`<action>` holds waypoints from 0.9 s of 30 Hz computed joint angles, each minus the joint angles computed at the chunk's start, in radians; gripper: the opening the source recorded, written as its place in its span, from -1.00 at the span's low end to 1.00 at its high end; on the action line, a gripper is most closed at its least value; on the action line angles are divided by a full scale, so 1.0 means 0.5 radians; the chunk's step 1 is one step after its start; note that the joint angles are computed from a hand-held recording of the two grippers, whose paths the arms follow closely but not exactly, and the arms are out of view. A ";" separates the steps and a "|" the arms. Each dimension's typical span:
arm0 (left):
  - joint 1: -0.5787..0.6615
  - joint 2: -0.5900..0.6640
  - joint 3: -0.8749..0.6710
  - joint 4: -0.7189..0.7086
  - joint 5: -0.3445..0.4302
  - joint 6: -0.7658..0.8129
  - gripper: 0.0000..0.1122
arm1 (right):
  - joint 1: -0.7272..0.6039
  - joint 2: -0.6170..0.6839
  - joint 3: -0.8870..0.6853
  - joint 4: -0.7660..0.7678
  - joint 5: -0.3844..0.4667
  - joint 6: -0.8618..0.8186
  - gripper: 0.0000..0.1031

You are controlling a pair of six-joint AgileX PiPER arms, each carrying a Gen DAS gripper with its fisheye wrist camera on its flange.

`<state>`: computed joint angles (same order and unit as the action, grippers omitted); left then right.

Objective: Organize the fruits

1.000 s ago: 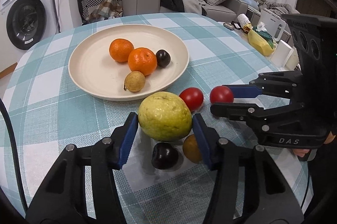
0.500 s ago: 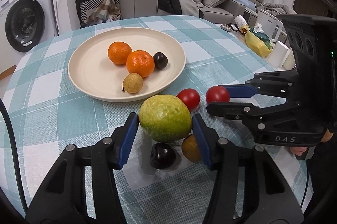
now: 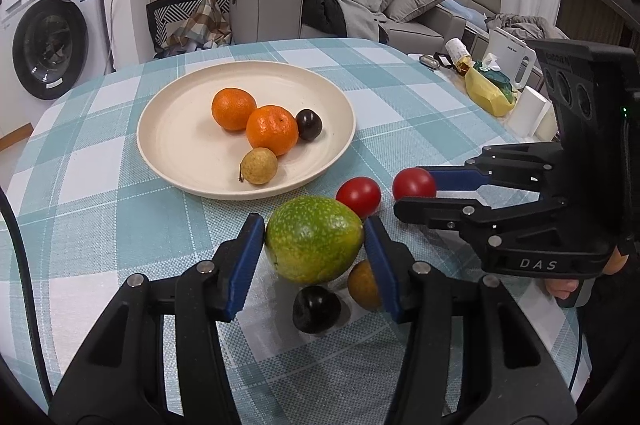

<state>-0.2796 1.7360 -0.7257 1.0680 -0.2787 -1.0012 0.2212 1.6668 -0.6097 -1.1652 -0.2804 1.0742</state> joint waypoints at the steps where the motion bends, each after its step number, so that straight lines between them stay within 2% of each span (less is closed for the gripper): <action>1: -0.001 0.001 -0.001 -0.008 0.002 0.002 -0.13 | -0.001 -0.002 0.002 -0.002 -0.002 0.002 -0.36; 5: 0.000 0.002 0.000 0.011 0.004 -0.010 -0.13 | 0.007 0.000 0.001 -0.004 0.009 0.006 -0.36; 9: 0.002 0.071 -0.071 0.356 0.049 -0.376 -0.12 | 0.008 -0.002 0.000 -0.011 0.012 0.017 -0.36; 12: 0.036 0.095 -0.082 0.427 -0.001 -0.453 -0.12 | 0.009 -0.004 -0.001 -0.009 0.014 0.017 -0.36; 21: 0.080 0.022 -0.009 0.103 -0.083 -0.140 -0.12 | -0.011 -0.024 0.013 0.033 -0.005 -0.030 -0.36; 25: 0.168 -0.024 0.011 0.090 -0.159 -0.172 -0.12 | -0.012 -0.053 0.044 0.202 -0.044 -0.195 -0.36; 27: 0.199 -0.059 0.031 -0.019 -0.170 -0.091 -0.12 | -0.006 -0.069 0.058 0.268 -0.061 -0.252 -0.36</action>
